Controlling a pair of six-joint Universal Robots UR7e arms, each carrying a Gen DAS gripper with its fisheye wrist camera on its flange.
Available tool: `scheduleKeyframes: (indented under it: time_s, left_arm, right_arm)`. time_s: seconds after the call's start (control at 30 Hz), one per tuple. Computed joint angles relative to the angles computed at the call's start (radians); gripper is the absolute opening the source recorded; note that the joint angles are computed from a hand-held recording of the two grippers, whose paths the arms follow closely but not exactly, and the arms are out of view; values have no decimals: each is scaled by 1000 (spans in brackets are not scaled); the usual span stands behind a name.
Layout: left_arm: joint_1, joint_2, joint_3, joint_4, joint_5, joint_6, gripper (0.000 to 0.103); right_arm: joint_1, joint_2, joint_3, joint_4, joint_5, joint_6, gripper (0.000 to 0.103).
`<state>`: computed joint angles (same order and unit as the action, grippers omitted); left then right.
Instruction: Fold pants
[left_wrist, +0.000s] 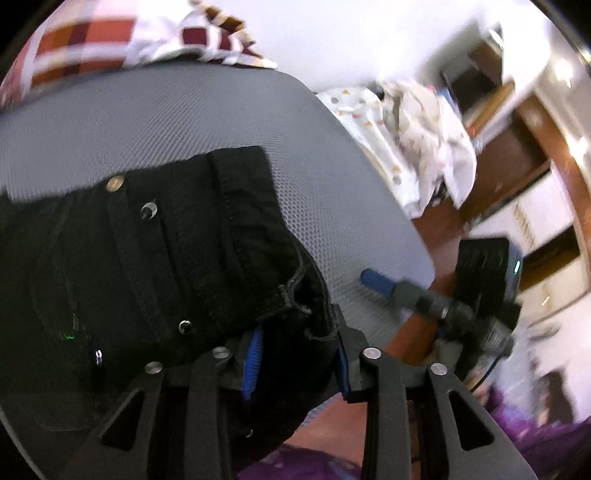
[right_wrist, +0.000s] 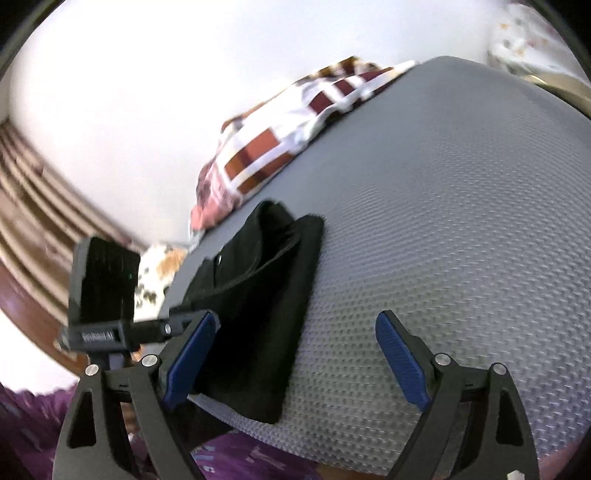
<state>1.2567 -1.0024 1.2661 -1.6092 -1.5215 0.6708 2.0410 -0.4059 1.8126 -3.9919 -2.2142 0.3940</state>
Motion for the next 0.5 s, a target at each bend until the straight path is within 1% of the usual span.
scheduleKeyframes:
  time_s: [0.07, 0.1, 0.17, 0.2, 0.3, 0.33, 0.37, 0.4, 0.43, 0.47, 0.5]
  left_arm:
    - [-21, -31, 48, -26, 21, 55, 53]
    - [-32, -49, 73, -38, 26, 84, 57]
    - [-49, -73, 104, -57, 30, 124, 70]
    - [-55, -79, 111, -62, 25, 132, 72]
    - [-50, -55, 48, 11, -30, 99, 77]
    - [-43, -31, 3, 60, -60, 77, 84]
    - [-34, -3, -41, 110, -85, 55, 93]
    - [-29, 29, -85, 163, -82, 30, 94]
    - [-35, 42, -96, 177, -54, 6, 94]
    - [-34, 57, -116, 202, -49, -14, 94]
    - [-27, 68, -138, 234, -70, -29, 94]
  right_arm:
    - [-4, 0, 4, -13, 3, 14, 88]
    - [-6, 1, 4, -17, 5, 22, 88]
    - [-7, 3, 2, -21, 6, 32, 88]
    - [-7, 4, 0, -23, 8, 36, 88]
    - [-5, 2, -3, -26, 10, 39, 88]
    - [-5, 0, -5, -24, 8, 38, 88]
    - [-2, -3, -6, -25, 3, 36, 88]
    - [-1, -6, -5, -29, 3, 36, 88]
    - [-2, -9, -1, -36, 6, 37, 88]
    - [-4, -11, 3, -52, 13, 45, 88]
    - [-5, -11, 6, -64, 18, 52, 88]
